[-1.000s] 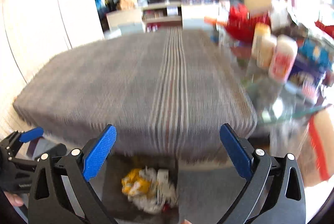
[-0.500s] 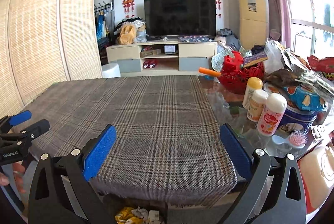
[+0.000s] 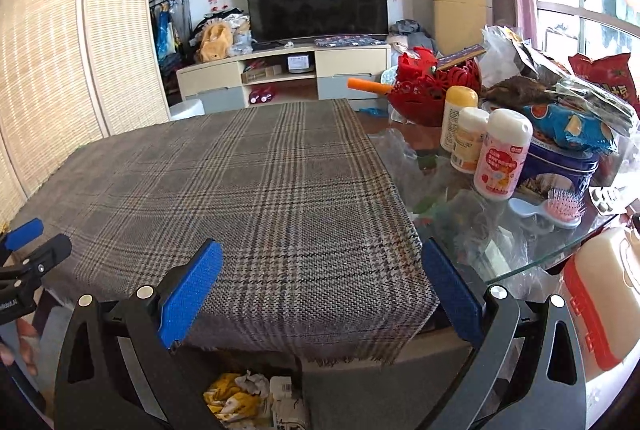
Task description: Collect trash
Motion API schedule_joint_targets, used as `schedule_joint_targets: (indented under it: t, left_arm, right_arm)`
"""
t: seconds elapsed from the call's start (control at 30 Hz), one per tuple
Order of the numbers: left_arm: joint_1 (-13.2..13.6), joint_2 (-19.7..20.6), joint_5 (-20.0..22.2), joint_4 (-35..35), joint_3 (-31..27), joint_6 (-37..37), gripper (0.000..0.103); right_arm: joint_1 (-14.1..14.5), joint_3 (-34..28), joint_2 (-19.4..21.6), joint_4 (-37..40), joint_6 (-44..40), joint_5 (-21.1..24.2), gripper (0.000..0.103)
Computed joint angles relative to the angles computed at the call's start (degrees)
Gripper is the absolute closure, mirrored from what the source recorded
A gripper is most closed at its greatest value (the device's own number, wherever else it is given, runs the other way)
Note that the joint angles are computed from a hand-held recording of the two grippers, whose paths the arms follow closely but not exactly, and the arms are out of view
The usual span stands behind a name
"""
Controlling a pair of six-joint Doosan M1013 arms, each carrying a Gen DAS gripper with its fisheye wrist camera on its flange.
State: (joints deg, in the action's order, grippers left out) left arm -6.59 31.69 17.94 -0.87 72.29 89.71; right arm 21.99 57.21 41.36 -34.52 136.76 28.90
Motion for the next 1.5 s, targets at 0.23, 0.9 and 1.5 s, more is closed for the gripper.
schedule_joint_targets:
  t: [0.23,0.9,1.5]
  left_arm:
    - [-0.4,-0.1,-1.7,1.6,0.7,-0.8,0.008]
    - [-0.5,-0.3,-2.8,3.1,1.1,-3.0,0.008]
    - [-0.6,-0.2,-2.7,2.7,1.0,-2.5,0.008]
  right_arm:
    - [0.0,1.0,-0.6,-3.0,3.1,-1.5,0.003]
    - [0.2,0.7,-0.3,-1.6,0.7,-1.6,0.003]
    - [0.1,0.7,-0.3,-1.4,0.7,-1.5,0.003]
